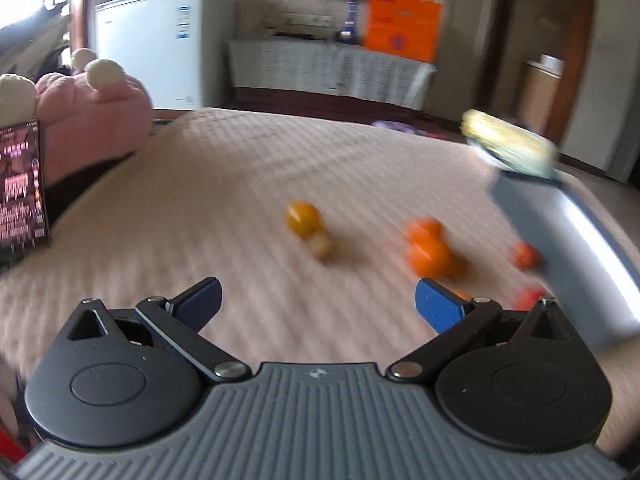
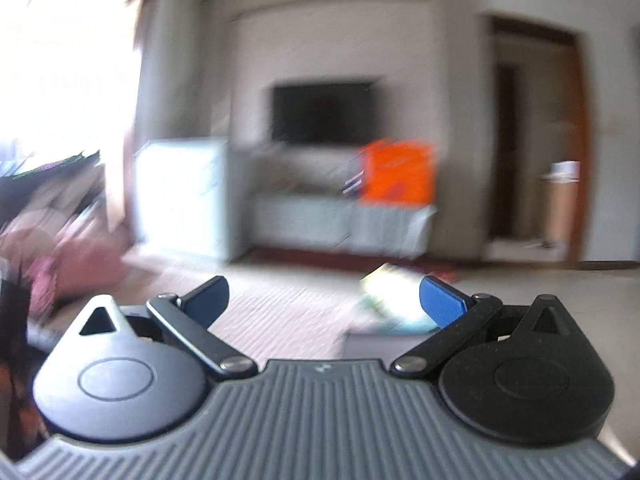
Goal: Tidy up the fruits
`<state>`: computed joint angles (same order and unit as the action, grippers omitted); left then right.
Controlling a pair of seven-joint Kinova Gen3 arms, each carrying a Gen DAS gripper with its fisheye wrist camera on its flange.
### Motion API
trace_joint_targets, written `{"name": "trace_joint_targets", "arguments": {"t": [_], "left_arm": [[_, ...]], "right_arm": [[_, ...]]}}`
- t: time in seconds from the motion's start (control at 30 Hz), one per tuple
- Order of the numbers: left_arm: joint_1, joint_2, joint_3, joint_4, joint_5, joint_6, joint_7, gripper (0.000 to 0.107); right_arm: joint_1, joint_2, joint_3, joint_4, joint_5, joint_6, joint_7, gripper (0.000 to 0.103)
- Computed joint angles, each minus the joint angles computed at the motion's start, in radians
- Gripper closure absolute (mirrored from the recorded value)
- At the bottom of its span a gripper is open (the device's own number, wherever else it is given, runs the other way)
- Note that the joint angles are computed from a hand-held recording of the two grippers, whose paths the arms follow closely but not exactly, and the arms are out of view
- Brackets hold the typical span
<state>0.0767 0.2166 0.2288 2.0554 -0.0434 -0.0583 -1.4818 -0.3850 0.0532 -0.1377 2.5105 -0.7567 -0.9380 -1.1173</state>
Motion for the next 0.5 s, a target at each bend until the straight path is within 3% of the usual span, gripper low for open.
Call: {"name": "trace_joint_targets", "arguments": {"t": [0.1,0.17,0.2,0.27,0.37,0.43,0.5], "left_arm": [[-0.028,-0.031,0.068,0.067,0.030,0.005,-0.079,0.004],[0.046,-0.012,0.025,0.076,0.061,-0.011,-0.160,0.004],[0.093,0.003,-0.018,0.080,0.067,-0.043,-0.201,0.004],[0.185,0.032,-0.097,0.080,0.111,-0.087,-0.266,0.004],[0.282,0.064,-0.187,0.053,0.108,-0.083,-0.251,0.004],[0.274,0.077,-0.171,0.056,0.075,-0.115,-0.229,0.004],[0.199,0.083,-0.092,0.066,0.005,-0.144,-0.183,0.008]], "right_arm": [[-0.053,0.085,0.034,-0.022,-0.017,0.106,0.069,0.003],[-0.013,0.127,0.001,-0.063,-0.071,0.187,0.120,0.030],[0.011,0.122,-0.011,-0.080,-0.078,0.228,0.121,0.036],[0.015,0.086,0.021,-0.088,-0.044,0.308,0.082,0.036],[0.000,0.074,0.073,-0.100,0.033,0.395,0.022,0.036],[0.047,0.084,0.067,-0.126,0.114,0.459,-0.010,0.036],[0.059,0.109,0.082,-0.154,0.191,0.501,-0.022,0.037]]}}
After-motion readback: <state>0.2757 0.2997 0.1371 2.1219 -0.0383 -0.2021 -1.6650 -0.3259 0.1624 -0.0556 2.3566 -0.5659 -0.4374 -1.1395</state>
